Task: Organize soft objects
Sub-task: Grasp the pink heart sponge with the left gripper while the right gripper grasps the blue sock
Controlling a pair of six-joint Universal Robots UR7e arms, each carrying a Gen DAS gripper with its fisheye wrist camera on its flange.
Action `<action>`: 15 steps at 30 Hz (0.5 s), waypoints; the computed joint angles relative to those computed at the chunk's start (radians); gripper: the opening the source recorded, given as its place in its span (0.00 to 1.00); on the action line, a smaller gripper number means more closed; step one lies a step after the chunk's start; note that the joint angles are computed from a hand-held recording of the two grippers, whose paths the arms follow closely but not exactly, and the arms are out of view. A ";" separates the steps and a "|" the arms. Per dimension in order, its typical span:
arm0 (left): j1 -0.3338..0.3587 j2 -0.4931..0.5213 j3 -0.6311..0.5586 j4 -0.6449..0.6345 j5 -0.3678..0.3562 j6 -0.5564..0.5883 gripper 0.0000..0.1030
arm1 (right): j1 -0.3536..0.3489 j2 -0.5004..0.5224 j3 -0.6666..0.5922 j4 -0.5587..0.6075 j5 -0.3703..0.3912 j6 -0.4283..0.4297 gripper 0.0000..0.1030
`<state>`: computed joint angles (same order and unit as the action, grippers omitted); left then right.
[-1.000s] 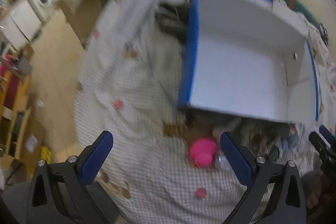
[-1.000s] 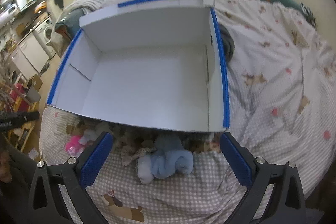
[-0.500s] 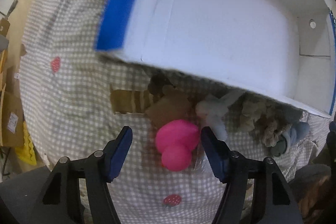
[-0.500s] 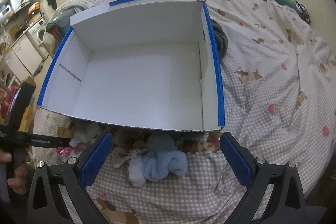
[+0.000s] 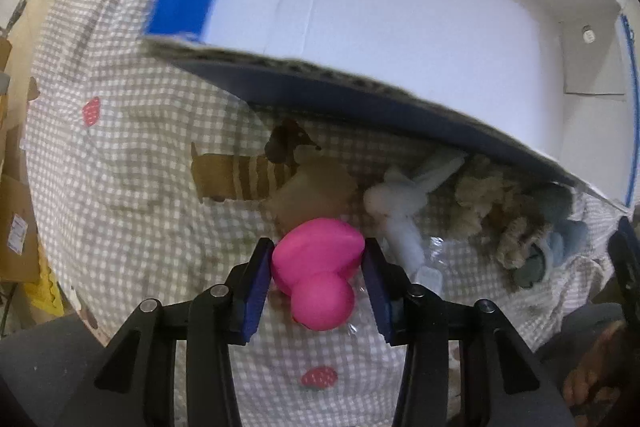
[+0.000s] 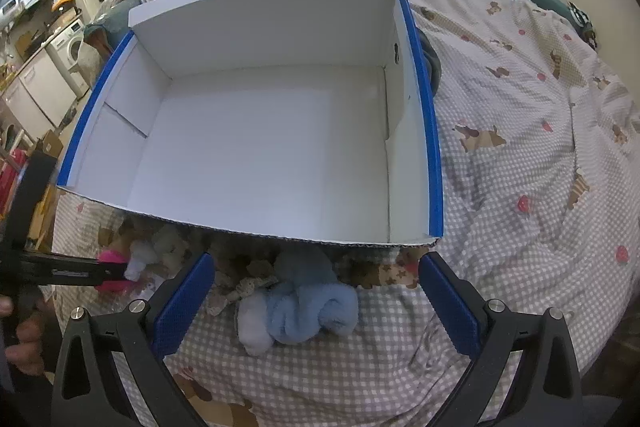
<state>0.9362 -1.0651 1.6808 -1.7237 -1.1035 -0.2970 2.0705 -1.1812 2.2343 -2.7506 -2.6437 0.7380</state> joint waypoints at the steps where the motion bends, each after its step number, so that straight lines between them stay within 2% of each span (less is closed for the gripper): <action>1: -0.002 -0.013 0.007 -0.008 -0.006 0.000 0.40 | 0.000 -0.001 0.001 0.000 0.000 0.002 1.00; 4: -0.007 -0.048 0.005 -0.002 -0.025 -0.018 0.40 | -0.001 -0.008 0.009 -0.012 0.005 0.003 1.00; 8: -0.016 -0.080 0.020 0.000 0.005 -0.046 0.40 | -0.017 -0.032 0.031 -0.070 0.050 -0.010 1.00; 10: -0.011 -0.089 0.022 0.002 -0.009 -0.060 0.40 | -0.032 -0.044 0.042 -0.087 0.086 -0.003 1.00; 12: -0.011 -0.098 0.033 -0.005 -0.019 -0.067 0.40 | -0.049 -0.054 0.045 -0.062 0.121 0.021 1.00; 15: -0.010 -0.126 0.081 -0.044 -0.013 -0.045 0.40 | -0.094 -0.054 0.029 0.031 0.233 0.021 1.00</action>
<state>0.9262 -1.1913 1.7620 -1.7678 -1.1161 -0.3419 1.9761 -1.2350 2.2637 -2.7196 -2.4102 0.7585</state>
